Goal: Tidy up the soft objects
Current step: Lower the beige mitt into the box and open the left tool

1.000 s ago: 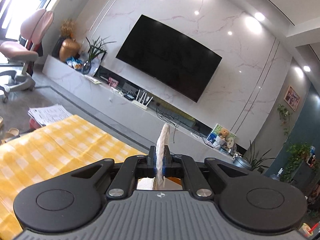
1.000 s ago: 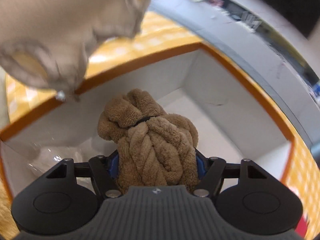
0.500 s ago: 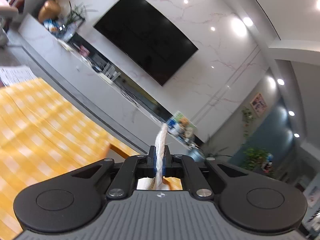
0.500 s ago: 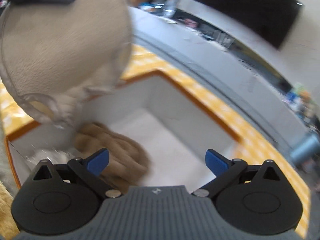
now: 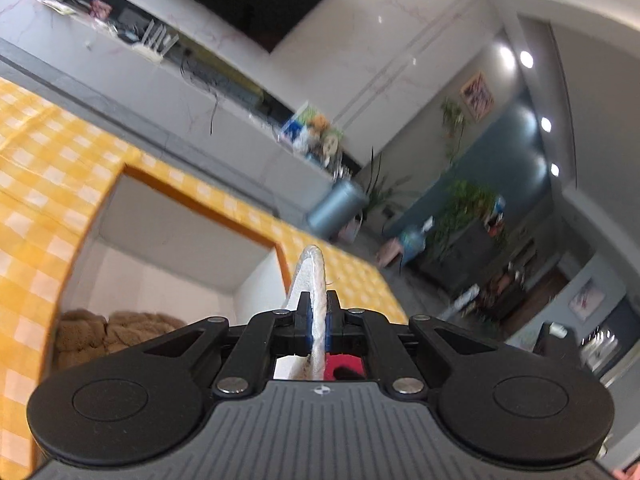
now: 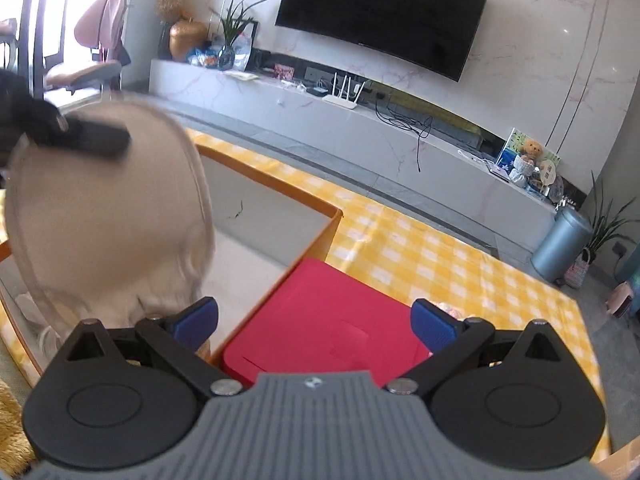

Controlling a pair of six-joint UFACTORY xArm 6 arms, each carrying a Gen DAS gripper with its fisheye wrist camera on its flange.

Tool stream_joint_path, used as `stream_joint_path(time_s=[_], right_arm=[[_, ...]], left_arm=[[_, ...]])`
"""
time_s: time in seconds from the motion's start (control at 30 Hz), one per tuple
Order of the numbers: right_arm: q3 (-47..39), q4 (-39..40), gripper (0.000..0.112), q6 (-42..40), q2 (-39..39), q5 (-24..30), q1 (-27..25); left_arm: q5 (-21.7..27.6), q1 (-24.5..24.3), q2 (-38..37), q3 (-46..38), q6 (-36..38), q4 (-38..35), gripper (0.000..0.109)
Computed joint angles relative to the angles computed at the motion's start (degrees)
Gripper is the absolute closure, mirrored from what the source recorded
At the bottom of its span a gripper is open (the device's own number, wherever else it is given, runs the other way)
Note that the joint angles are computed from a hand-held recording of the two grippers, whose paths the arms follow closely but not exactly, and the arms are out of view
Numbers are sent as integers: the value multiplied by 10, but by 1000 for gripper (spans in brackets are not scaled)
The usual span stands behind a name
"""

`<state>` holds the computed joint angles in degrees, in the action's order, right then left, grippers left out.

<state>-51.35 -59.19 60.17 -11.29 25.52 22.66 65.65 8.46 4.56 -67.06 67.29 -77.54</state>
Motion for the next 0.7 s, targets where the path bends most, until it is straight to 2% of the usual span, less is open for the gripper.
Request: stream_joint_path(time_s=[0.1, 0.2, 0.3, 0.47, 0.53, 0.63, 0.7], right_arm=[[8, 7, 12, 15, 5, -26, -17], [25, 22, 12, 6, 1, -31, -27], [38, 32, 12, -2, -7, -33, -32], [45, 32, 12, 4, -17, -37, -33], [43, 23, 12, 15, -16, -40, -33], [41, 25, 12, 12, -14, -40, -31], [40, 19, 12, 15, -14, -30, -25]], left_arm=[[39, -13, 34, -29, -34, 44, 103], [83, -11, 50, -47, -41, 57, 103], [96, -6, 54, -53, -28, 63, 103], [-7, -34, 41, -36, -74, 94, 103], [-27, -42, 43, -33, -82, 100, 103], [-73, -60, 30, -16, -67, 104, 101], [-139, -79, 5, 14, -45, 95, 94]])
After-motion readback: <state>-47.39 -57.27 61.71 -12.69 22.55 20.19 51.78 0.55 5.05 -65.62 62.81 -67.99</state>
